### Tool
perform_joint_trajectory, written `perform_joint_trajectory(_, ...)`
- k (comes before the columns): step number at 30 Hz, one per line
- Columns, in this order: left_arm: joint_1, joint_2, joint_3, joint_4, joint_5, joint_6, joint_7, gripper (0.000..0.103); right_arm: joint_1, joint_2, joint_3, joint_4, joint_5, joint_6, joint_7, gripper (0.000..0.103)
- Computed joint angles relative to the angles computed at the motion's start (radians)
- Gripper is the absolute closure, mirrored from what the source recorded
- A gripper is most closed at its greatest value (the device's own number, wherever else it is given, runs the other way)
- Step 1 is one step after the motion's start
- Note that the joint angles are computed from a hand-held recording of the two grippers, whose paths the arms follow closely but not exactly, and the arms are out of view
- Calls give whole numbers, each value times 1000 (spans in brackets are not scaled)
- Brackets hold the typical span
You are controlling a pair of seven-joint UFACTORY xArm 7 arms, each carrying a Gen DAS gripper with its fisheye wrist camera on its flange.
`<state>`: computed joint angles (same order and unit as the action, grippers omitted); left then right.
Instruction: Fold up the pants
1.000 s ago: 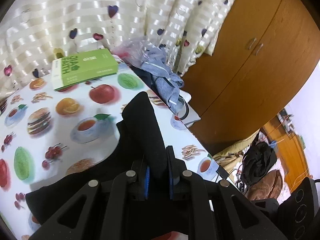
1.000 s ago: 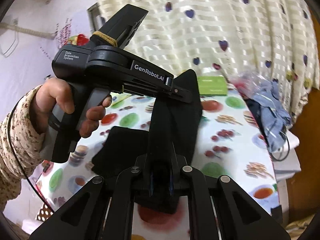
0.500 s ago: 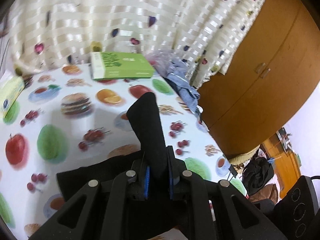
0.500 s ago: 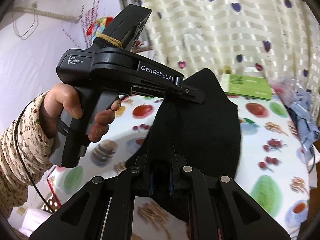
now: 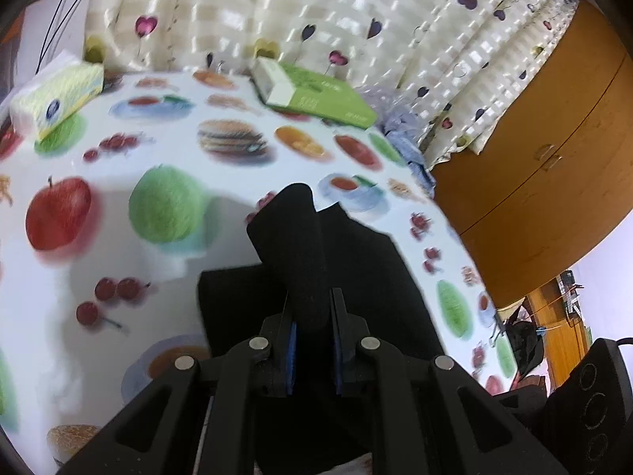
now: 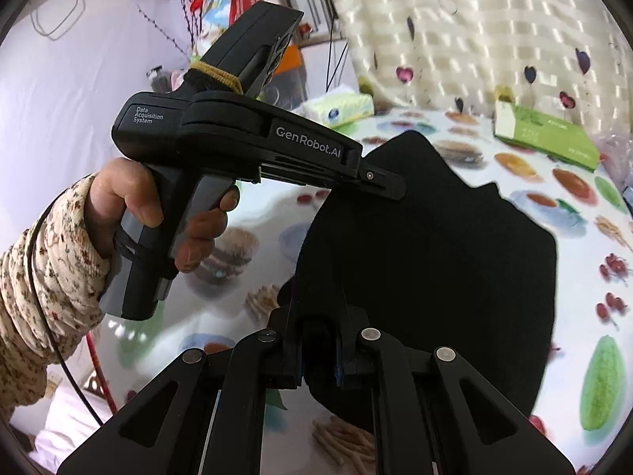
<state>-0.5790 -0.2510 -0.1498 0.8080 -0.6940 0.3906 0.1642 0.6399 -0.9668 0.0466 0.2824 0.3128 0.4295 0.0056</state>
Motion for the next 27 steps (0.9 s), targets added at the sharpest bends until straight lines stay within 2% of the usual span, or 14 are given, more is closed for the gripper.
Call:
perform_joint_trajectory(6, -14, 6, 35, -43, -100, -17, 76, 86, 32, 60, -23, -6, 43, -35, 3, 89)
perform_joint_trajectory(10, -12, 4, 32, -57, -149, -35, 120, 84, 60, 72, -32, -13, 77, -64, 23, 81)
perform_joint_trajectory(14, 8, -4, 11, -72, -102, -57, 85, 77, 91, 87, -40, -9, 90, -88, 19, 71)
perform_joint_trajectory(15, 12, -10, 6, -79, -83, -68, 72, 72, 100, 88, -44, -7, 90, -89, 12, 68)
perform_joint_trajectory(18, 29, -32, -5, -102, -9, -90, 3, 60, 131, 73, -66, -8, 102, -80, -10, 68)
perform_joint_trajectory(21, 0, -58, 27, -124, -27, -108, -5, 53, 152, 44, -107, -4, 129, -48, -41, 68)
perform_joint_trajectory(23, 2, -81, 22, -140, 1, -119, -42, 49, 160, 8, -141, 2, 152, -5, -72, 68)
perform_joint_trajectory(27, 9, -135, 1, -169, 96, -150, -139, 48, 40, -133, -141, -10, 137, 80, -98, 68)
